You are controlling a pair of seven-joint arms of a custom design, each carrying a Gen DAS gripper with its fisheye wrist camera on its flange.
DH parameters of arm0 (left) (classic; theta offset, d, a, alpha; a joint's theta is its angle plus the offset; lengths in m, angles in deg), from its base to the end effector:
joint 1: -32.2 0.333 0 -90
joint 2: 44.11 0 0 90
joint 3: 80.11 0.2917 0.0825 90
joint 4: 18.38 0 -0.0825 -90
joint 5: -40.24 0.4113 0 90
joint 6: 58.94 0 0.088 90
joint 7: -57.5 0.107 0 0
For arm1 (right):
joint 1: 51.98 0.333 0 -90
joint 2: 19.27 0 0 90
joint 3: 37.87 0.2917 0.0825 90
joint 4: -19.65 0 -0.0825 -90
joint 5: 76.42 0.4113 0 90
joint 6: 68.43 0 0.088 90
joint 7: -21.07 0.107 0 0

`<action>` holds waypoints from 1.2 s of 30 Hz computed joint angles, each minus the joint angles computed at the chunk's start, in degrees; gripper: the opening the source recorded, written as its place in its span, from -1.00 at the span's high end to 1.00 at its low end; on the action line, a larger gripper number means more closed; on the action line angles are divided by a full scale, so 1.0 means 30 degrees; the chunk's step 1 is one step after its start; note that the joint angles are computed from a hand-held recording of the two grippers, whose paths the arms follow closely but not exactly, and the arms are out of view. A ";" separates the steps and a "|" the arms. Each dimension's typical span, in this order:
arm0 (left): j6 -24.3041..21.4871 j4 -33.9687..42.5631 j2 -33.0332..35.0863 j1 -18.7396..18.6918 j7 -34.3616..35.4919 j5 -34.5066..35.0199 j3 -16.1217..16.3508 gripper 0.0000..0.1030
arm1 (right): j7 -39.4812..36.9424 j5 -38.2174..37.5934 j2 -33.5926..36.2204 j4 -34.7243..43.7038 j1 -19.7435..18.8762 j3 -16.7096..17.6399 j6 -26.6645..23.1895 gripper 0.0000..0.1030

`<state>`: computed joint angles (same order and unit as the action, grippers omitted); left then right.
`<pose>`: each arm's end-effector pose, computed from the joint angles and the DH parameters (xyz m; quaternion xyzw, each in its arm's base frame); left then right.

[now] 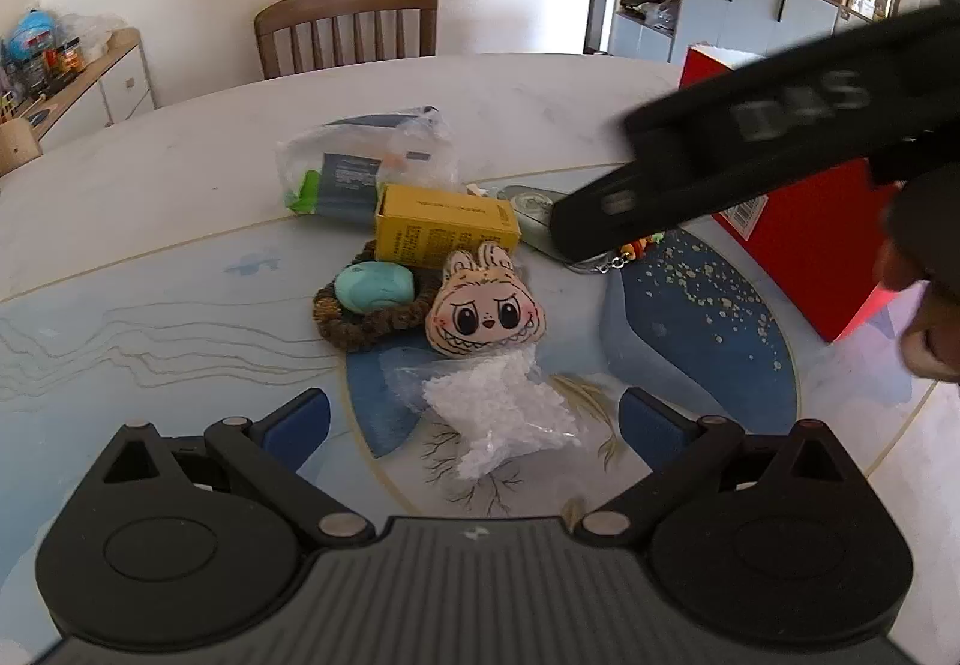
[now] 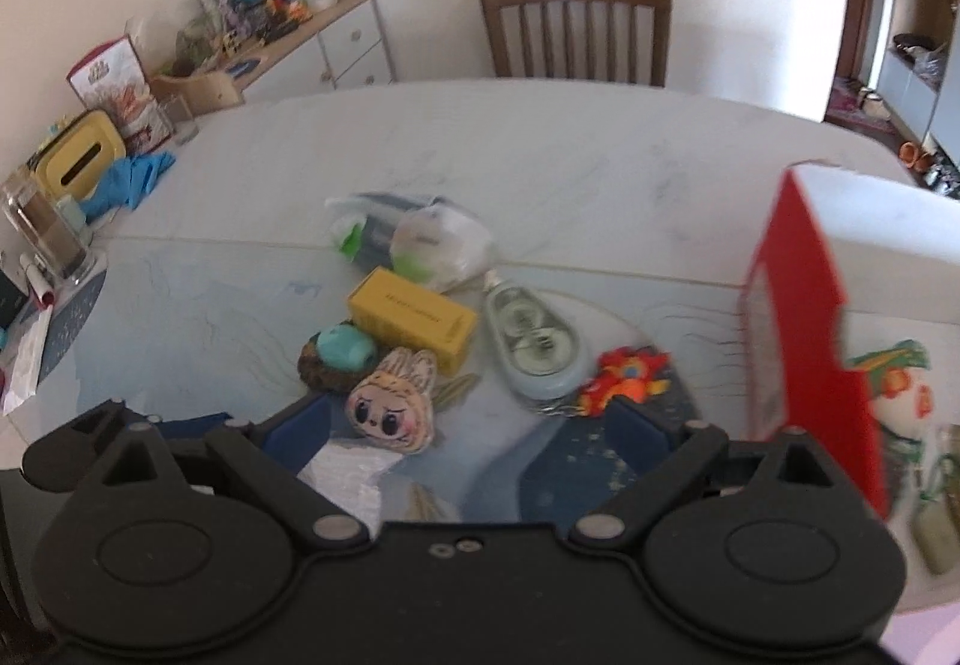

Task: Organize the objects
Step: 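Lower the left tool onto the clear bag of white items while the right tool approaches the bunny keychain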

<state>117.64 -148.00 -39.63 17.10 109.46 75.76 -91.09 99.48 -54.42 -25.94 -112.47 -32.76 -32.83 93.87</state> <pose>0.5044 -0.2988 0.3615 -0.5175 0.7724 -0.3117 0.1957 0.5213 0.2145 0.4250 -0.7602 0.5602 -0.1102 0.3100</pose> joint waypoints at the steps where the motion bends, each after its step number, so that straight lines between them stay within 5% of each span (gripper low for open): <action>1: 0.0043 0.0094 0.0135 -0.0089 -0.0207 0.0437 0.0109 -1.00 | -0.0011 0.0008 0.0331 0.0305 0.0033 0.0013 -0.0241 -0.85; 16: 0.0453 0.0789 0.1093 -0.0578 -0.1791 0.2982 0.0920 -0.96 | 0.0613 -0.1245 0.3481 0.3468 0.0179 0.0322 -0.2662 -0.45; 25: 0.0450 0.0324 0.1039 0.0497 0.2316 -0.1121 -0.0570 -0.33 | 0.0163 -0.0846 0.3936 0.4086 0.0200 0.0395 -0.3422 -0.11; 28: 0.0342 0.0237 0.0911 0.0157 0.2401 -0.1344 -0.0220 -0.20 | 0.0353 -0.0946 0.4010 0.4197 0.0228 0.0378 -0.3611 0.07; 36: 0.0110 0.0018 0.0555 -0.0003 0.2744 -0.1477 -0.0042 0.13 | -0.0051 0.0514 0.3718 0.3930 0.0059 0.0433 -0.3472 0.19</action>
